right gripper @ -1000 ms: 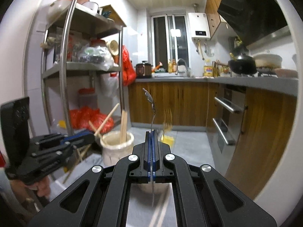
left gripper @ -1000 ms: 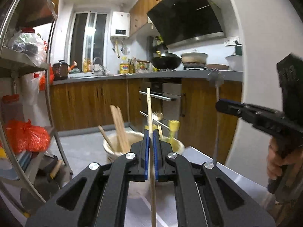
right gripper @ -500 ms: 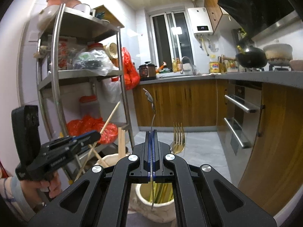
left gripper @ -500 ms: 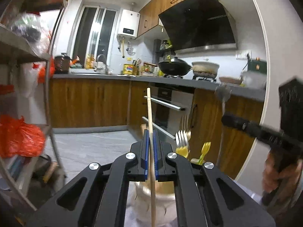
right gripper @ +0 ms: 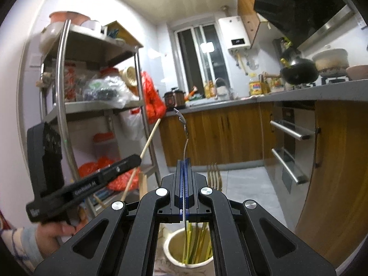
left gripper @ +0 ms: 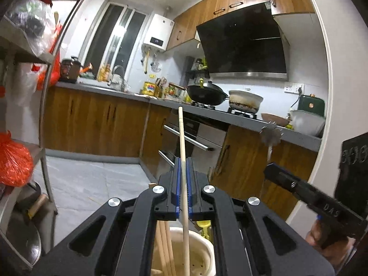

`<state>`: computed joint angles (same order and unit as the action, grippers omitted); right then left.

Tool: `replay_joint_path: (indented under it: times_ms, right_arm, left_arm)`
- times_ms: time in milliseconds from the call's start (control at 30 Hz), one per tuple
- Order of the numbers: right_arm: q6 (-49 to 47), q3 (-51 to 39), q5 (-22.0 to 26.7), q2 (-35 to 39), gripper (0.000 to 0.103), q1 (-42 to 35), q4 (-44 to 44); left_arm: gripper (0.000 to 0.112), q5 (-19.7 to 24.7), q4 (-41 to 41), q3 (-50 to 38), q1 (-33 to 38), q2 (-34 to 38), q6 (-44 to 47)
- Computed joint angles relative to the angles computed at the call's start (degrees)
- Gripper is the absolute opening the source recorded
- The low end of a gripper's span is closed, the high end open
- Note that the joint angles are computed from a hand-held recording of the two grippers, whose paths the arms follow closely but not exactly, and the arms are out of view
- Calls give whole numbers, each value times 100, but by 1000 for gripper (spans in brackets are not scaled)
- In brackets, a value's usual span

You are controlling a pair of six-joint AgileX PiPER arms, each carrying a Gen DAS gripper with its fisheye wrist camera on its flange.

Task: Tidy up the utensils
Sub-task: 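Carry the chopstick and spoon up and lower them into the holder, then open both tools to release the chopstick and spoon and withdraw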

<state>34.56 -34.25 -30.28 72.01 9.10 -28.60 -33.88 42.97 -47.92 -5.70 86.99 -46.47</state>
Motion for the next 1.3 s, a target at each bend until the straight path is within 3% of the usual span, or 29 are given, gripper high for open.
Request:
replay_joint_path:
  times_ms: [133, 267, 467, 633, 867, 1067, 1300]
  right_arm:
    - [-906, 155, -368, 172, 2, 174, 942]
    - [-969, 67, -336, 383, 2, 224, 1009]
    - [-42, -324, 274, 747, 2, 153, -160]
    - [1404, -714, 825, 1091, 2, 175, -1770]
    - [2071, -958, 1351, 1347, 3, 350, -2485]
    - [1885, -761, 1501, 917, 8, 345, -2282]
    - [3036, -353, 1618, 68, 8, 165, -3425]
  left_arm:
    - [4, 146, -1453, 92, -424, 21, 1505]
    - [4, 287, -1892, -43, -599, 75, 1891]
    - [4, 384, -2348, 163, -728, 3, 2696]
    - [4, 329, -2759, 391, -813, -152, 3368]
    - [5, 431, -2882, 374, -796, -125, 3493]
    - [5, 559, -2942, 311, -813, -176, 3595]
    - [5, 748, -2898, 443, -829, -745, 3587]
